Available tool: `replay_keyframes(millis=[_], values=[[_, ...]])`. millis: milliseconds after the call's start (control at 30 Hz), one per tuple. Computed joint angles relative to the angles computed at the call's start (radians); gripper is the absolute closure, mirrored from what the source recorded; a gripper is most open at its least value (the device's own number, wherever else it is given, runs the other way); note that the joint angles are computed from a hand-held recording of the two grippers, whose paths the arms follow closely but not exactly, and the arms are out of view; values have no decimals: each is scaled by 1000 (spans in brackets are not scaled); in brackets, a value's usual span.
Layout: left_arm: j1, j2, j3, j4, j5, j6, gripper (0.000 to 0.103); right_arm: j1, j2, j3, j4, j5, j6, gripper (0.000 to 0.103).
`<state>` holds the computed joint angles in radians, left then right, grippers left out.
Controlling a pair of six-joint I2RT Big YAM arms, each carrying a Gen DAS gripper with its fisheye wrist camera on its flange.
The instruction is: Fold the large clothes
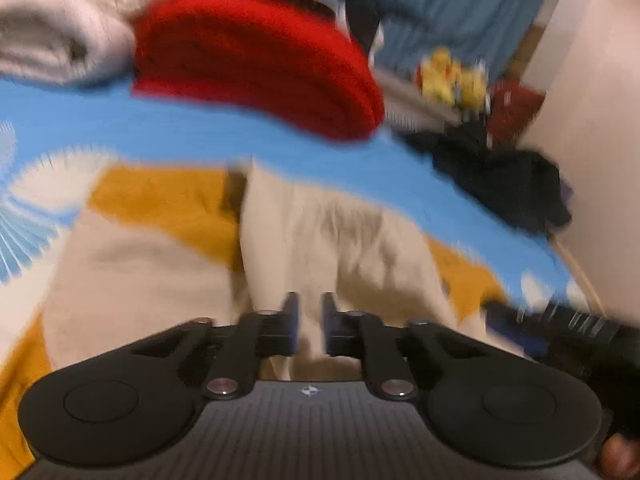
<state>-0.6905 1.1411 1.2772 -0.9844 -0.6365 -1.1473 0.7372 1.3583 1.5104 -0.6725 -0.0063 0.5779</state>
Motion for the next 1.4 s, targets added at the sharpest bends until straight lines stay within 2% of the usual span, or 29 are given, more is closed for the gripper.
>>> replay_keyframes(millis=[33, 100, 167, 200, 267, 333, 367, 400, 433, 467, 500, 533, 567, 600, 633, 667, 700, 733, 833, 900, 933, 967, 1000, 1033, 1100, 1133, 1200, 1300, 1400], values=[[26, 14, -1, -30, 85, -38, 103, -4, 3, -3, 13, -39, 2, 81], [72, 35, -22, -93, 238, -131, 103, -21, 27, 9, 12, -139, -2, 74], [96, 31, -42, -93, 313, -150, 103, -33, 63, 28, -42, -234, 6, 69], [106, 24, -41, -89, 324, -150, 103, -31, 89, 46, -78, -263, 24, 66], [106, 7, -34, -84, 292, -139, 99, -32, 130, 72, -174, -324, 9, 68], [70, 4, -4, -107, 146, -108, 94, -15, 160, 102, -278, -275, -57, 69], [48, 1, 1, -87, 77, -67, 92, -10, 157, 92, -282, -260, -77, 69], [32, -10, -8, -28, 35, -5, 91, -7, 154, 91, -282, -254, -93, 69], [28, -25, -29, 61, 39, 59, 91, -3, 154, 101, -298, -248, -110, 70], [27, -42, -63, 155, 67, 89, 91, -1, 159, 115, -315, -244, -124, 70], [27, -51, -83, 208, 103, 84, 91, 1, 161, 122, -327, -240, -136, 70], [33, -47, -88, 211, 144, 63, 91, 2, 163, 127, -339, -239, -147, 70], [48, -23, -77, 164, 190, 48, 90, 1, 167, 135, -354, -237, -158, 70], [65, 18, -48, 67, 241, 29, 91, 4, 167, 145, -369, -232, -161, 70], [83, 58, -28, -27, 296, 16, 97, 4, 171, 152, -374, -227, -159, 69], [86, 71, -27, -71, 309, 5, 99, 2, 166, 157, -378, -218, -157, 69], [86, 62, -32, -65, 301, -1, 99, 5, 162, 163, -375, -190, -150, 68], [85, 55, -21, -68, 294, -8, 93, -1, 149, 151, -348, -169, -149, 68], [60, 4, -34, 11, 193, 20, 87, -18, 127, 125, -253, -110, -136, 68], [58, -4, -47, 14, 161, 4, 87, -32, 153, 146, -302, -68, -130, 69], [64, 4, -54, -10, 184, -11, 87, -36, 175, 166, -357, -55, -133, 71], [84, 33, -41, -66, 248, -31, 88, -35, 190, 179, -395, -41, -130, 74], [102, 49, -38, -103, 315, -53, 91, -37, 188, 173, -393, -42, -115, 74], [102, 39, -46, -101, 328, -79, 90, -36, 186, 181, -400, -49, -94, 74], [83, 21, -9, -134, 281, -90, 83, -32, 175, 196, -402, -57, -77, 72], [67, 14, 18, -143, 238, -67, 73, -33, 157, 192, -391, -56, -82, 72], [16, -5, 61, -174, 128, -51, 67, -33, 124, 192, -385, -34, -83, 72], [-75, -43, 102, -243, -17, -83, 67, -32, 69, 207, -365, -19, -74, 72], [-199, -62, 152, -358, -170, -142, 67, -28, -15, 200, -320, 22, -96, 71]])
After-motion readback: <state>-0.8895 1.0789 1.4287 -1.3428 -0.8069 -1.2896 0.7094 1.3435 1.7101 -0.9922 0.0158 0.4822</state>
